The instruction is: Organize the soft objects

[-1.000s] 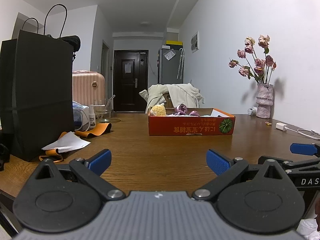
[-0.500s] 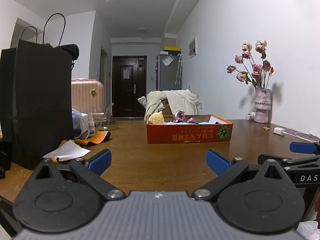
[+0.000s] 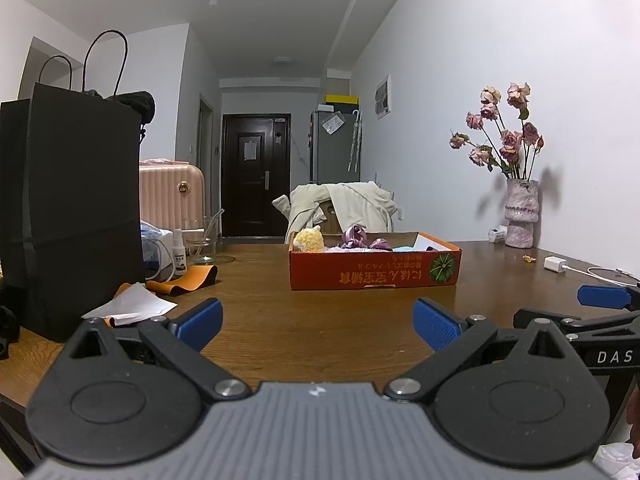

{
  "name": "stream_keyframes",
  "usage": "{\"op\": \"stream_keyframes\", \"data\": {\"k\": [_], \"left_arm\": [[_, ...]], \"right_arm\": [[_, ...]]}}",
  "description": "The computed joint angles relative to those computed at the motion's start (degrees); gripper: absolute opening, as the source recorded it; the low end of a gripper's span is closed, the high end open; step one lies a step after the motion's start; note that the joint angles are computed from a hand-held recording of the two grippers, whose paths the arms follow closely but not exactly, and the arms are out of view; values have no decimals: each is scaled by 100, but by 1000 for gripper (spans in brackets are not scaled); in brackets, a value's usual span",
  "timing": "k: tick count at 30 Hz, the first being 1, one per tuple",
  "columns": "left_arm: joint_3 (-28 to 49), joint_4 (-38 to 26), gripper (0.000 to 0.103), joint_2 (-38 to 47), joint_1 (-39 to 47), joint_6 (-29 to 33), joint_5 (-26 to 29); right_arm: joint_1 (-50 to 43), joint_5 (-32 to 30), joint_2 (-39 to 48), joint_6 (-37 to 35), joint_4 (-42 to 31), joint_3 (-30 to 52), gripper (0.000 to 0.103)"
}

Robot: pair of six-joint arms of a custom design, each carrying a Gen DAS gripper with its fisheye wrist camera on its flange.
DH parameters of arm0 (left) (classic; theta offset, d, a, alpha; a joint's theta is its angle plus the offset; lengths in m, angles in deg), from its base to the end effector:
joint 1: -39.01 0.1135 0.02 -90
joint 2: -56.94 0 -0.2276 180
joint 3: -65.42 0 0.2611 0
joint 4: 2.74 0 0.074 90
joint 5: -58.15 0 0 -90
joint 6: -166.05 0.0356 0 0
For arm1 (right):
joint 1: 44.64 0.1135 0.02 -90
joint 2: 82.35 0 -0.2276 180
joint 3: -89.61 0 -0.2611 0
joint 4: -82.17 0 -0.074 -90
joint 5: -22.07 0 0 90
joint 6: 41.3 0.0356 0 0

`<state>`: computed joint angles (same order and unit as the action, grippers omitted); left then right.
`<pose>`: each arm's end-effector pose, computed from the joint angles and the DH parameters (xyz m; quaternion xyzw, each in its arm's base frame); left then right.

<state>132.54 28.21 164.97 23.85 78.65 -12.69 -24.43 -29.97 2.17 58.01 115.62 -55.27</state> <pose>0.3770 -0.1143 0.1403 0.2223 0.7296 -0.1960 0.6163 0.2575 0.0715 0.1138 0.1233 0.7702 -0.1060 0.6168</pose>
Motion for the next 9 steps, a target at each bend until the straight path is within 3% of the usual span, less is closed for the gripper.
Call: {"op": "stream_keyframes", "data": {"k": [9], "left_arm": [[-102,199,103,-64,2,-46,-12]], "right_arm": [[115,170,-139,-64,126,-132,103]]}}
